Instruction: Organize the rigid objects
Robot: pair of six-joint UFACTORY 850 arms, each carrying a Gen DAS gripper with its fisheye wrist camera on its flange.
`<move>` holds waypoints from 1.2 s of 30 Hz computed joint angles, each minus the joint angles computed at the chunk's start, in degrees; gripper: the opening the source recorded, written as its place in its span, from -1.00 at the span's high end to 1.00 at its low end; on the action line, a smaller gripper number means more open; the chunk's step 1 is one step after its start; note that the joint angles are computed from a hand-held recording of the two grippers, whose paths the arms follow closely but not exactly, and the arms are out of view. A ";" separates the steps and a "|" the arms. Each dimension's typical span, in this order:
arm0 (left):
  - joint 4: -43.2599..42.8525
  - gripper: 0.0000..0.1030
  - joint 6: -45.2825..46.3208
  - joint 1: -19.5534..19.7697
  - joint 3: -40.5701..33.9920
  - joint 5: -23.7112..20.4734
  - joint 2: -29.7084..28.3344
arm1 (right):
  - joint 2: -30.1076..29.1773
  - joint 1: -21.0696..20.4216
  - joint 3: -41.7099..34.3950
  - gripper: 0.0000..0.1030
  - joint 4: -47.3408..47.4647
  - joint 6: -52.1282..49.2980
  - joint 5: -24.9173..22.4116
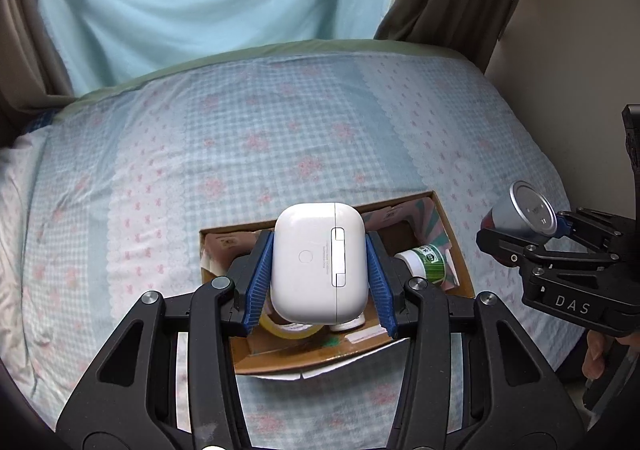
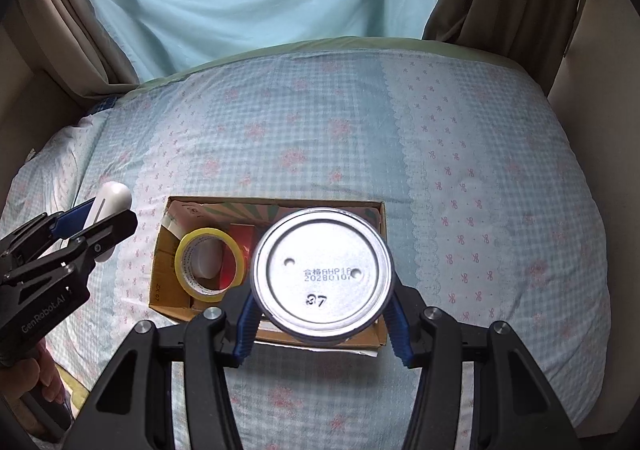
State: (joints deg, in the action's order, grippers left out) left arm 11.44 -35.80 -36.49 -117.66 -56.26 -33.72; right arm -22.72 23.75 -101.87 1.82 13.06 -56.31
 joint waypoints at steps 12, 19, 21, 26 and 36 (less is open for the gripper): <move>-10.99 0.20 7.23 2.88 -10.50 -2.96 -14.25 | -10.63 -1.46 -4.29 0.04 1.35 -9.55 -0.98; -13.27 0.20 11.75 3.08 -15.28 -6.38 -18.79 | -11.88 -1.71 -2.80 0.04 2.26 -17.91 0.45; -13.31 0.20 12.23 3.25 -16.61 -6.95 -19.55 | -11.95 -1.25 -2.35 0.04 0.83 -20.11 1.19; -12.92 -1.00 12.91 3.72 -21.13 -9.36 -21.58 | -11.47 -0.73 -0.42 0.04 -1.28 -24.34 3.25; -12.07 -0.99 11.65 4.23 -10.91 -5.17 -14.17 | -7.86 -1.77 3.14 -1.00 2.26 -25.06 5.60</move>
